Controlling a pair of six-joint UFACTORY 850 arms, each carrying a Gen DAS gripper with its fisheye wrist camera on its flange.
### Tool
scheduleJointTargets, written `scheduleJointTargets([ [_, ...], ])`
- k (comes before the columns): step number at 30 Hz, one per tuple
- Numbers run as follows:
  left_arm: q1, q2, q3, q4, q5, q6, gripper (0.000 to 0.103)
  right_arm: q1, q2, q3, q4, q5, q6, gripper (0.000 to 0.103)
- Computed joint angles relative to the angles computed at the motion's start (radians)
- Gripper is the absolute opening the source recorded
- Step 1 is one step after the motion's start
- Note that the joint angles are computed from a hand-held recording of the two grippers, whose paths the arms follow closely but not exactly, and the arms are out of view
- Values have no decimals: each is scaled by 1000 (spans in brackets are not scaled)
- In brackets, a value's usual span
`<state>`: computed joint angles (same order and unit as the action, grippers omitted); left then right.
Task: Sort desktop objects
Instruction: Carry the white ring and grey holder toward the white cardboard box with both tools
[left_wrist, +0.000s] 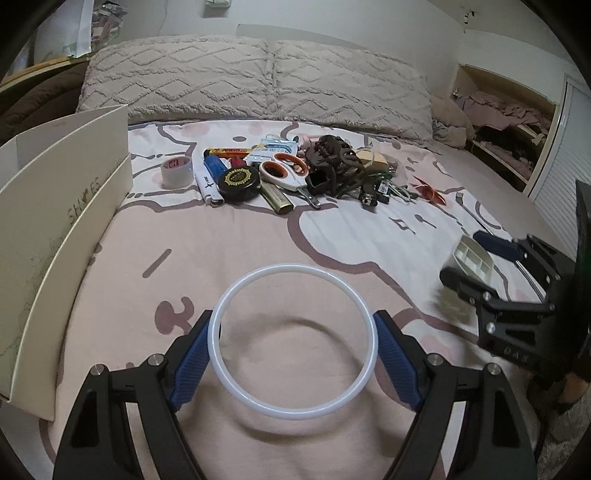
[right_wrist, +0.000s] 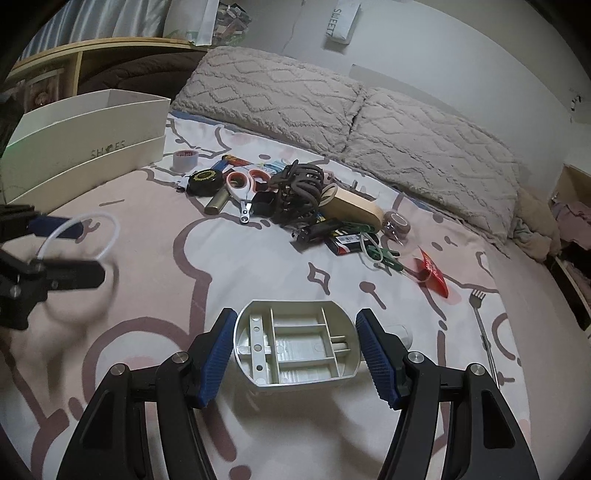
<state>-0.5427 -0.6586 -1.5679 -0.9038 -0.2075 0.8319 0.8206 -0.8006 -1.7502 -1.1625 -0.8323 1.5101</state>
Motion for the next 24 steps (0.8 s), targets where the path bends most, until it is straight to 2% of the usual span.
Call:
scheduleJointTargets([
  [10,10,35,19,-178,-4,167,83,27,-5,-28,10,-57,10,67],
  [19,17,73,24,-393,-3,386,83,38,37,-2,-26,-49,101,67],
  [24,15,85,14,-420,8,417,83,46,48,-12,-58,-64,123,67],
])
